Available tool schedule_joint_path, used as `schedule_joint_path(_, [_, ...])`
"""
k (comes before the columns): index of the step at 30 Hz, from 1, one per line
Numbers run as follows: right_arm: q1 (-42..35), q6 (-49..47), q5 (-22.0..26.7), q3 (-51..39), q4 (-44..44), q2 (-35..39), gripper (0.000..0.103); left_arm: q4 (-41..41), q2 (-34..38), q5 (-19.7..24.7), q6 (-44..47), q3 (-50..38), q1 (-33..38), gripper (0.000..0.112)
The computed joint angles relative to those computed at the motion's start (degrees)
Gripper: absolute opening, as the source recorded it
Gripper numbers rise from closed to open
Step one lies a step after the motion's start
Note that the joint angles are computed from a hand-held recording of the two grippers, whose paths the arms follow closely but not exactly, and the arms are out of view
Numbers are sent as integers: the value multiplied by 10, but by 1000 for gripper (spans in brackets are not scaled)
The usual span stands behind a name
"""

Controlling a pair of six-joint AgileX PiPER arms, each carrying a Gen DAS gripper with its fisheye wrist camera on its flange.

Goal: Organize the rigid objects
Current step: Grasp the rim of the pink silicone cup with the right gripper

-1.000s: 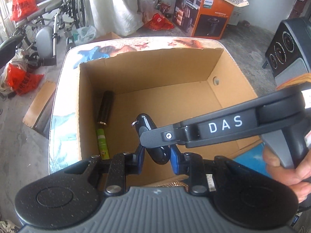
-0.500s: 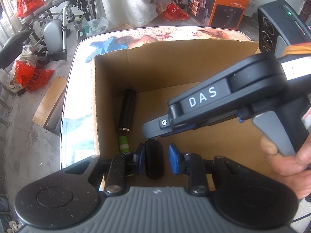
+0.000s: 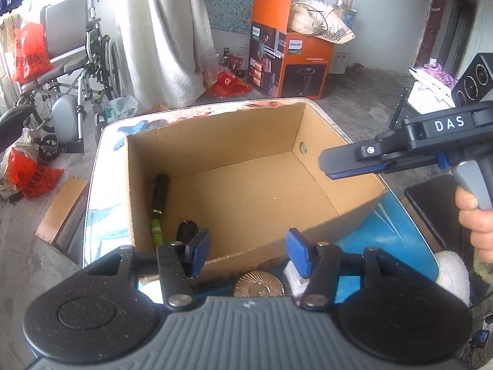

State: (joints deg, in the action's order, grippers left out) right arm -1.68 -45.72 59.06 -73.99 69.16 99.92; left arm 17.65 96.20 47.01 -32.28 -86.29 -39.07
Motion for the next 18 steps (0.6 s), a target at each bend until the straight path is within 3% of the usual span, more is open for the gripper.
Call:
schedule_joint_path(6, [-44,-142,-53,248,36,-133,32,50,-34,-76,-106,145,-79,61])
schedule_joint_path(9, [1,-211,-135,350,75,-155,33,92,-17,-93,-174,181,-108,65])
schedule_joint_path(13, [101,-284,-260,405,167,-141,33,133,21,-77,-226,183,-134,65])
schedule_joint_path(18, [169,-346,-324,398,245,-99,34,169,59,-57,-250,169,-153,65])
